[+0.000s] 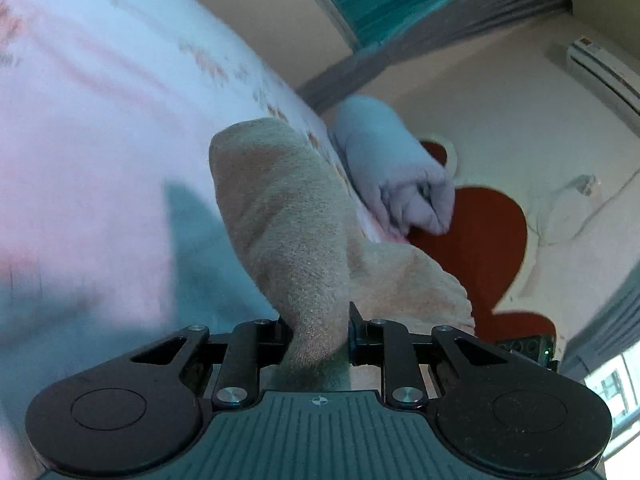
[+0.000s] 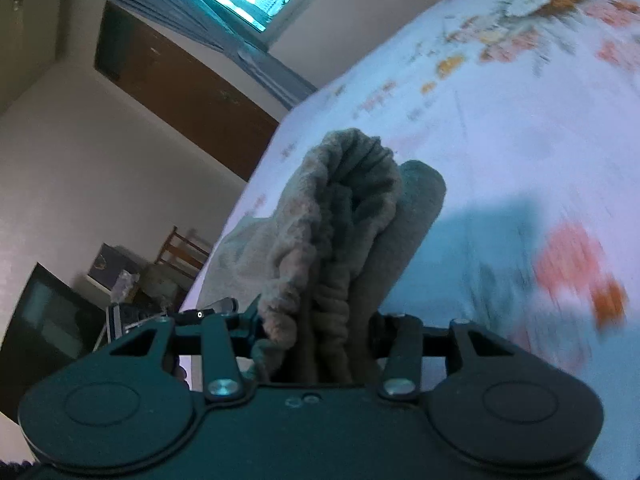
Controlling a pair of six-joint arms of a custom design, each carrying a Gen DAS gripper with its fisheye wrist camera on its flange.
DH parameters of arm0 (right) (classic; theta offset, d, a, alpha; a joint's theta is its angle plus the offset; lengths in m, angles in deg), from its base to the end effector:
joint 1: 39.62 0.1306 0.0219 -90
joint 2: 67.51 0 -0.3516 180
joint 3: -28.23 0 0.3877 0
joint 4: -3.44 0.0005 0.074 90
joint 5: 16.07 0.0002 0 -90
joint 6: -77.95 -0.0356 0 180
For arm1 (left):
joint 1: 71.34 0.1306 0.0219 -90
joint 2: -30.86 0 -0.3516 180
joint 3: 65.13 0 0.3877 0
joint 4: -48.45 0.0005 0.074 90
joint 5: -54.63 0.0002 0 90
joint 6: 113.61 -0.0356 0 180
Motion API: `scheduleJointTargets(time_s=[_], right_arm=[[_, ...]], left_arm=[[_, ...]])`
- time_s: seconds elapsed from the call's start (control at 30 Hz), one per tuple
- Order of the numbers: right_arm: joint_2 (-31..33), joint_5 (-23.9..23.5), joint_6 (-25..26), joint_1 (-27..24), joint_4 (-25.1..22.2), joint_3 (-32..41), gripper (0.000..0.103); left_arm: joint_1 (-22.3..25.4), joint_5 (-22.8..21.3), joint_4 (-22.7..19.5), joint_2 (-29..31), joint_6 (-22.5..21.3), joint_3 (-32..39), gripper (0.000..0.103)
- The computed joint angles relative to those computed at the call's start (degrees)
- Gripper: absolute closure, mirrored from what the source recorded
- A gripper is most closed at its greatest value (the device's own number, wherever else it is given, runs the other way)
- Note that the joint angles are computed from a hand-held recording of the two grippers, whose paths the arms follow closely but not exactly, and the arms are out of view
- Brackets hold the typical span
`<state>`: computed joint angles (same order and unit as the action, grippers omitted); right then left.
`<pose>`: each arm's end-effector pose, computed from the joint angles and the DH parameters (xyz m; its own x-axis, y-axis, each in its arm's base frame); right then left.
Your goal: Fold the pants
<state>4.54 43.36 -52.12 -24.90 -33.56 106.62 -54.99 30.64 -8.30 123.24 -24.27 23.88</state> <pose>0.3716 0.1158 0.4544 -0.7906 0.3653 -0.4913 -0.1737 0.6356 0.7522 0.4578 0.0999 0.3823 -0.8282 -0.2381 -0.5073 0.3319 0.5210 -0.7864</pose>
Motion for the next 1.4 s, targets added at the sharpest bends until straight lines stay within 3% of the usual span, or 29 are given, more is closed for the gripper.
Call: scheduleJointTargets(time_s=[0.2,0.27,0.3,0.33,0.37,0.4,0.47,0.5,0.53,0.57,0.6,0.7,0.8,0.93,1.0,1.03,1.1,1.13,1.2,1.4], right_arm=[[16.7,-4.2,0.2,-2.6,6.8,9.6,0.066],[20.7,-5.3,0.3,-3.1,9.4,9.8,0.060],[22.0,-4.6,0.3,-3.2,7.8,10.0,0.041],[24.3,-0.1,2.7,-2.4,4.4,10.9,0.031],[24.5,0.5,4.9,-2.5,3.9,10.1,0.032],[23.1,-0.2,6.2,-2.9,6.3,7.5,0.033],[20.3,-0.3,6.7,-3.1,10.0,3.7,0.033],[18.3,0.8,6.8,-3.2,10.1,2.1,0.031],[16.8,1.8,6.5,-3.4,10.1,0.9,0.023],[15.4,3.0,5.7,-3.8,10.2,0.1,0.018],[12.7,5.3,4.3,-4.1,9.9,-1.6,0.013],[7.2,10.5,2.8,-3.9,10.6,-4.3,0.011],[5.6,19.8,8.2,0.6,8.9,-2.3,0.008],[8.9,32.0,14.0,7.2,6.3,2.9,0.007],[10.1,35.1,14.6,9.0,8.2,2.7,0.007],[10.5,36.2,15.3,9.5,7.3,2.6,0.006],[15.0,41.2,18.5,10.4,-1.6,6.9,0.007],[16.4,41.1,19.1,10.1,-4.1,7.5,0.006],[16.0,38.0,16.4,8.7,-2.0,5.0,0.006],[16.5,38.5,15.2,8.7,-0.7,4.8,0.006]], left_arm=[[-2.4,-7.3,7.6,10.9,6.6,9.5,0.079],[-3.3,-11.5,10.2,13.9,8.7,10.2,0.078],[-3.6,-14.0,10.8,14.9,8.5,10.0,0.064],[-3.8,-15.3,12.0,15.5,7.9,9.4,0.057],[-3.5,-13.7,16.1,15.1,8.7,7.1,0.056],[-3.5,-13.2,18.8,14.2,9.2,5.3,0.053],[-3.7,-14.9,19.4,12.5,7.1,3.8,0.045],[-3.8,-16.4,18.5,11.3,5.1,3.5,0.033],[-3.7,-18.8,17.9,10.1,2.8,3.1,0.014],[-3.8,-23.3,18.1,7.4,1.0,1.8,0.003],[-4.0,-27.1,18.7,5.6,-0.4,0.9,0.000],[-5.9,-39.2,20.5,-0.2,-2.8,-0.8,0.000],[-9.0,-49.6,22.4,-4.8,-4.8,-3.1,0.000],[-12.0,-57.5,24.0,-8.2,-7.2,-6.1,0.000],[-13.4,-60.8,24.2,-8.3,-8.5,-7.2,0.000],[-13.3,-61.3,24.5,-8.5,-9.6,-8.1,0.000],[-14.0,-63.1,25.0,-8.0,-10.7,-9.7,0.000],[-13.4,-61.6,25.4,-8.7,-10.7,-10.9,0.000],[-12.6,-59.6,26.9,-9.0,-9.6,-12.5,0.000],[-12.5,-58.9,27.9,-8.6,-10.0,-13.0,0.000]])
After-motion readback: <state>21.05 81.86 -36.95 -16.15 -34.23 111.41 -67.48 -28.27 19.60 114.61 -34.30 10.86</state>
